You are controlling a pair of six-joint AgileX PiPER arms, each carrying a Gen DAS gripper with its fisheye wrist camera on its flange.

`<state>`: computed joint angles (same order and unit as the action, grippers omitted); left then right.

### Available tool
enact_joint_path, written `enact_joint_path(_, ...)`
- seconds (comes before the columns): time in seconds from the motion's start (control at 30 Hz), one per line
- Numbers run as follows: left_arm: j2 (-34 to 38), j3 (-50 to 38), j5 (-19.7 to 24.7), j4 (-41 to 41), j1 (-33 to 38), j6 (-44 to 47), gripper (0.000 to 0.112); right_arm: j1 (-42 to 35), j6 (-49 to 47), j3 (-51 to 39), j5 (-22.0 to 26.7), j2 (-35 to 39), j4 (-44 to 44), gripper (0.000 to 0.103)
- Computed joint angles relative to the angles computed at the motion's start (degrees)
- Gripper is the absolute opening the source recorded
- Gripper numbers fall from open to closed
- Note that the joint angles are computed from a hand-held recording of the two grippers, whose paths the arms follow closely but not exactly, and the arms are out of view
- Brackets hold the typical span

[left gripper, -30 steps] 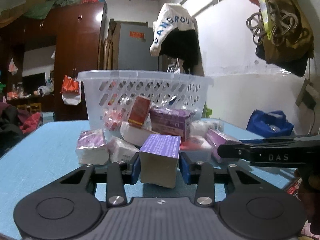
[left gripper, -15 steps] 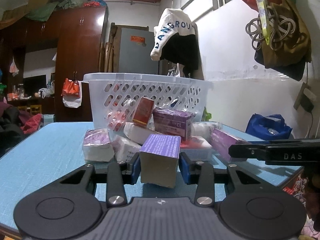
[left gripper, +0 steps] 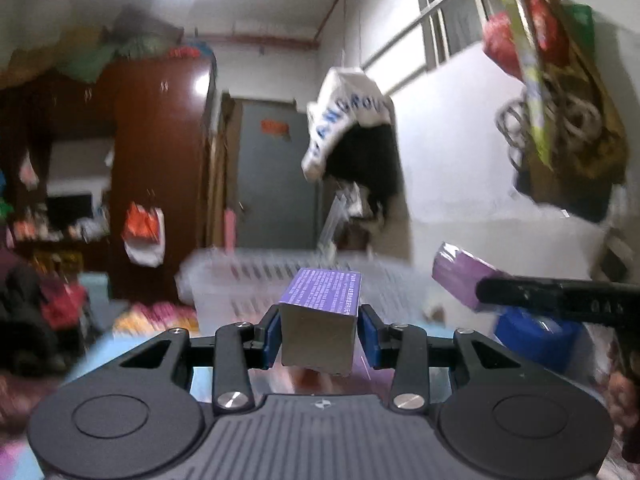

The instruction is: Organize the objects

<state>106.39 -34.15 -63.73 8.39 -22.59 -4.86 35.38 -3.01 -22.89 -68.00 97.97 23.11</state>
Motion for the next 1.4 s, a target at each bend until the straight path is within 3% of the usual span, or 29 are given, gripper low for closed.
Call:
enact_joint_path(0.1,-3.16,-12.63,17.19,1.38,0.74,-3.18,0.044,-8.95,-0.99,-11.87,16.98,-3.67,-9.52,0.044)
enact_joint_path(0.2,-0.39,-27.45,34.37,3.61,0.41,-6.3,0.044,-13.36,0.62,-24.12,31.84,-1.82,-15.51,0.044)
enact_joint_path(0.27,2.97,-35.4,42.25,11.11,0.62,-13.94,0.047,-13.97,0.65,-28.89,33.91,0.87,-17.21,0.05)
enact_joint_path(0.3,5.23,-39.28,45.61,12.34,0.28,-14.92,0.057,-13.91,-0.85,-30.72,34.57,2.22,-16.73,0.058)
enact_joint_path(0.33,6.6,-41.45,47.94,11.27,0.12,-14.14,0.065,-13.8,-2.99,-33.33,37.51,3.7,-15.3,0.079)
enact_joint_path(0.37,7.36,-42.35,49.07,7.92,-0.07,-11.07,0.066,-13.73,-3.5,-34.18,38.72,4.55,-14.66,0.08)
enact_joint_path(0.43,6.41,-39.07,46.18,6.92,0.36,-10.13,0.066,-13.8,-1.15,-31.4,35.28,4.4,-16.65,0.081)
enact_joint_path(0.53,1.81,-26.19,33.07,1.73,0.95,-3.74,0.07,-14.32,5.4,-22.85,27.82,2.24,-21.89,0.096)
enact_joint_path(0.6,0.15,-18.73,25.49,0.89,0.88,-1.75,0.079,-13.27,4.85,-18.94,25.94,1.98,-21.27,0.096)
enact_joint_path(0.73,3.18,-13.78,19.86,2.5,0.43,-1.42,0.077,-9.45,-3.89,-19.56,28.58,7.45,-16.63,0.088)
enact_joint_path(0.8,4.97,-13.66,19.19,0.39,-0.25,0.64,0.076,-9.38,-4.69,-22.05,31.13,9.86,-16.41,0.072)
enact_joint_path(0.87,6.24,-13.81,18.62,0.5,-0.05,-0.05,0.075,-10.6,0.78,-24.1,33.64,11.1,-21.91,0.048)
enact_joint_path(0.93,7.26,-14.5,18.87,0.81,-0.11,-0.37,0.075,-10.74,0.73,-25.18,35.28,11.77,-21.25,0.04)
enact_joint_path(1.03,8.16,-15.05,18.71,0.37,-0.72,1.08,0.075,-11.73,3.89,-20.71,29.38,10.87,-22.12,0.04)
enact_joint_path(1.13,8.81,-15.44,19.17,-1.31,-1.98,4.17,0.075,-12.92,9.25,-12.3,17.66,9.28,-23.42,0.04)
enact_joint_path(1.4,10.45,-18.92,24.96,-7.62,-5.66,10.14,0.068,-16.83,15.18,-7.42,8.65,10.94,-26.96,0.04)
